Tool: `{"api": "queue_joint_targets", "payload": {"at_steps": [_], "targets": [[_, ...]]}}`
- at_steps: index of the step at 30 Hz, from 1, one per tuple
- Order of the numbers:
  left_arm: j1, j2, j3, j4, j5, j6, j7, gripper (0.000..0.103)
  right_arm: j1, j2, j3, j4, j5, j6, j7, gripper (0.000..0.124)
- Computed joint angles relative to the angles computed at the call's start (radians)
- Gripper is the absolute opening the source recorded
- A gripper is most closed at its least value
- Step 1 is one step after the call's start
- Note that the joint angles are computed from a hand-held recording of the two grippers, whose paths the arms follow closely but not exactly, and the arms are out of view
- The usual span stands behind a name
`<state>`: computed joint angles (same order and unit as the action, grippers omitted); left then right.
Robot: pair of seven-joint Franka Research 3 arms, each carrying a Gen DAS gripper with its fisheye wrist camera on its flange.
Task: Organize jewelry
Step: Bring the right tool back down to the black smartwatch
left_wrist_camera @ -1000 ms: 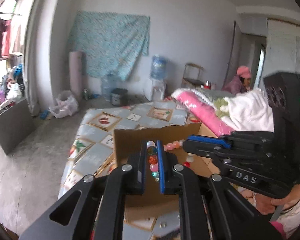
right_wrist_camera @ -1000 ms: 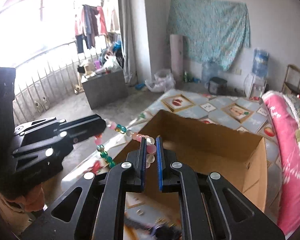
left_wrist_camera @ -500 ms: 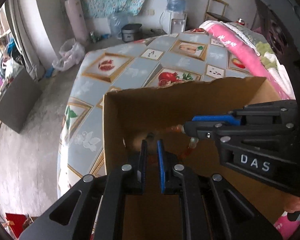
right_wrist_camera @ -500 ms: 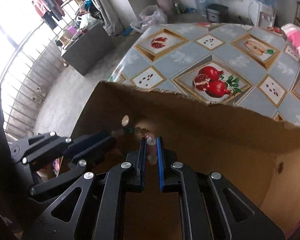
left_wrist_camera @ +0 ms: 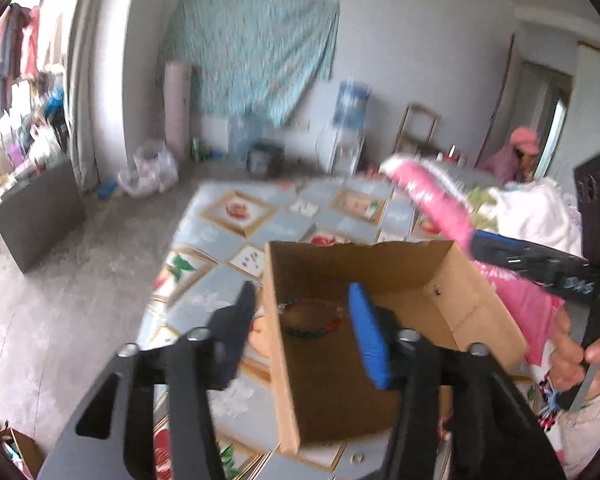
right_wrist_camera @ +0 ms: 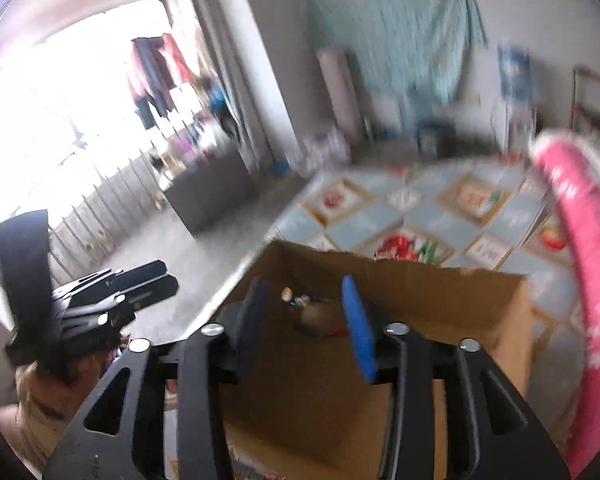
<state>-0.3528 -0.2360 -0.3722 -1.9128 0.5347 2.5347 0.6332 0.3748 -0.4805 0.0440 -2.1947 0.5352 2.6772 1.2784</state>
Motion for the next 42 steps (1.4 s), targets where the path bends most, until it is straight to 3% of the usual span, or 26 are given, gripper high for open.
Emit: {"api": "queue_joint_targets", "payload": {"at_steps": [2,4,10,16,21,25,30,35,40,42], "targets": [[-0.003,-0.097,-0.007,-0.103,0.012,0.023,-0.046,0.067,0.034,-0.106,-0.011,-0.091,0.035,0.020,-0.038,0.049],[-0.027,-0.177,-0.006,-0.207,-0.036,0.033,-0.062,0.073,0.049,-0.210,-0.008,-0.185,0.047,0.020,-0.046,0.055],[-0.090,-0.189,-0.047,-0.323,-0.151,-0.088,-0.067,0.075,-0.023,-0.348,0.073,-0.355,-0.036,-0.079,0.107,0.056],[-0.128,-0.112,-0.077,-0.329,-0.129,-0.042,-0.089,0.075,-0.049,-0.339,0.100,-0.415,-0.102,-0.182,0.266,0.055],[-0.140,-0.044,-0.102,-0.280,-0.029,-0.064,-0.080,0.075,-0.039,-0.309,0.100,-0.418,-0.130,-0.178,0.317,0.055],[-0.154,-0.026,-0.083,-0.280,-0.012,-0.050,-0.071,0.075,-0.049,-0.292,0.104,-0.418,-0.169,-0.175,0.341,0.054],[-0.157,-0.003,-0.074,-0.275,0.004,-0.027,-0.080,0.075,-0.063,-0.274,0.110,-0.414,-0.219,-0.182,0.364,0.038],[-0.158,0.017,-0.062,-0.272,0.013,0.021,-0.073,0.075,-0.048,-0.247,0.124,-0.401,-0.266,-0.155,0.335,0.038],[-0.159,0.050,-0.069,-0.248,0.040,0.008,-0.062,0.073,-0.064,-0.200,0.175,-0.379,-0.368,-0.169,0.317,0.030],[-0.163,0.057,-0.064,-0.244,0.038,0.006,-0.054,0.071,-0.085,-0.180,0.204,-0.366,-0.425,-0.200,0.335,0.017]]}}
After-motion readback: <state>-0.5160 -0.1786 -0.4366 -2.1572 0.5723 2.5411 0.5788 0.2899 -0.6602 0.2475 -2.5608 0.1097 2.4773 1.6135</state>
